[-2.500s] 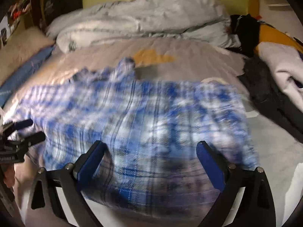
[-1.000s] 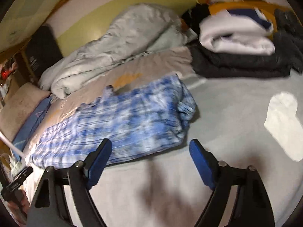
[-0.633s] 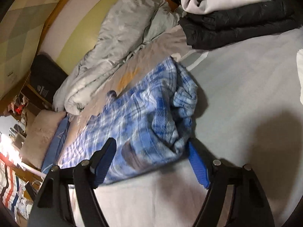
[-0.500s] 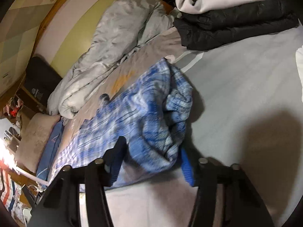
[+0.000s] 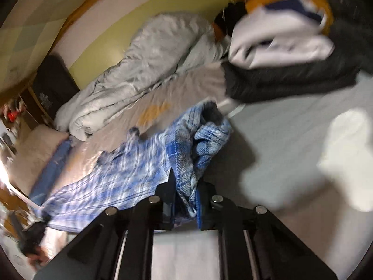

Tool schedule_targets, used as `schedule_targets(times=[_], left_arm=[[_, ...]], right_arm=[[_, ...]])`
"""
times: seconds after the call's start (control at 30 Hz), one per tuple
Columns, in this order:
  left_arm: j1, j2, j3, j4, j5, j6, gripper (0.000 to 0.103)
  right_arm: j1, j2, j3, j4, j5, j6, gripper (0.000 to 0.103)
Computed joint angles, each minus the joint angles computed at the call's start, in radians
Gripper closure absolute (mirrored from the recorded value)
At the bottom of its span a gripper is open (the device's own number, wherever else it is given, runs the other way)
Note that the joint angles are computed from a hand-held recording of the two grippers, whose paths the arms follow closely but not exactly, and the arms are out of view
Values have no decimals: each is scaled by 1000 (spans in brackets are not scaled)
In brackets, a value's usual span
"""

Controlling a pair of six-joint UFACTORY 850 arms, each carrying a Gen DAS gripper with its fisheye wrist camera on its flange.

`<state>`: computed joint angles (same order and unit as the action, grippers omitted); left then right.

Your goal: Fold large clothes

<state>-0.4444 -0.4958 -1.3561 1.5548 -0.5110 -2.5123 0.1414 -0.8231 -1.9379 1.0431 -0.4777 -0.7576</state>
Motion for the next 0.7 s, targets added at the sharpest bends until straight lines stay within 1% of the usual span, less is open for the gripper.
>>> schedule_targets(times=[0.07,0.1,0.17,0.2,0.23,0.27,0.3,0.33,0.37,0.4,0.43,0.47,0.5,0.57,0.63,0.67,0.7], left_arm=[[-15,13,1,-44,15,85,91],[-20,9,-8,-99,21,154,90],[-25,4,-10,-149,21,204,82],[-30,-2,-11,-152,2,203,79],[-33,-7,-16,-157,-21,208,72],[-39,-18,-28,-164,-45,218,62],[-44,-19,-32,-154,-66,223,58],[-49,-15,-29,-133,-86,218,50],[-59,-11,-25,-102,-119,209,42],[-67,-9,-24,-72,-149,207,38],[-78,-8,-25,-43,-182,216,29],[-85,-7,-27,-17,-208,223,22],[-95,-6,-25,16,-230,216,20],[-93,-2,-18,78,-217,177,15],[-84,0,-13,103,-176,137,10],[-79,-3,-13,103,-158,124,10],[-76,-6,-15,99,-147,118,10]], right_arm=[[-13,32,28,-68,0,77,92],[-17,36,32,-93,-2,122,92],[-23,39,48,-119,-5,179,91],[-21,27,42,-171,-9,224,89],[-16,16,30,-218,-8,265,84],[-8,3,16,-305,0,340,82],[-4,-5,5,-350,0,381,77],[-3,-12,-4,-359,-6,387,73],[-1,-21,-15,-378,-12,397,73],[1,-26,-25,-383,-11,405,70],[-1,-25,-23,-352,-8,384,63],[-6,-22,-17,-287,-9,335,60],[-11,-23,-14,-218,-18,286,57],[-12,-15,1,-186,-9,257,57],[-7,-4,27,-165,28,237,57],[-6,5,48,-128,57,208,60],[-3,16,70,-93,92,175,74]])
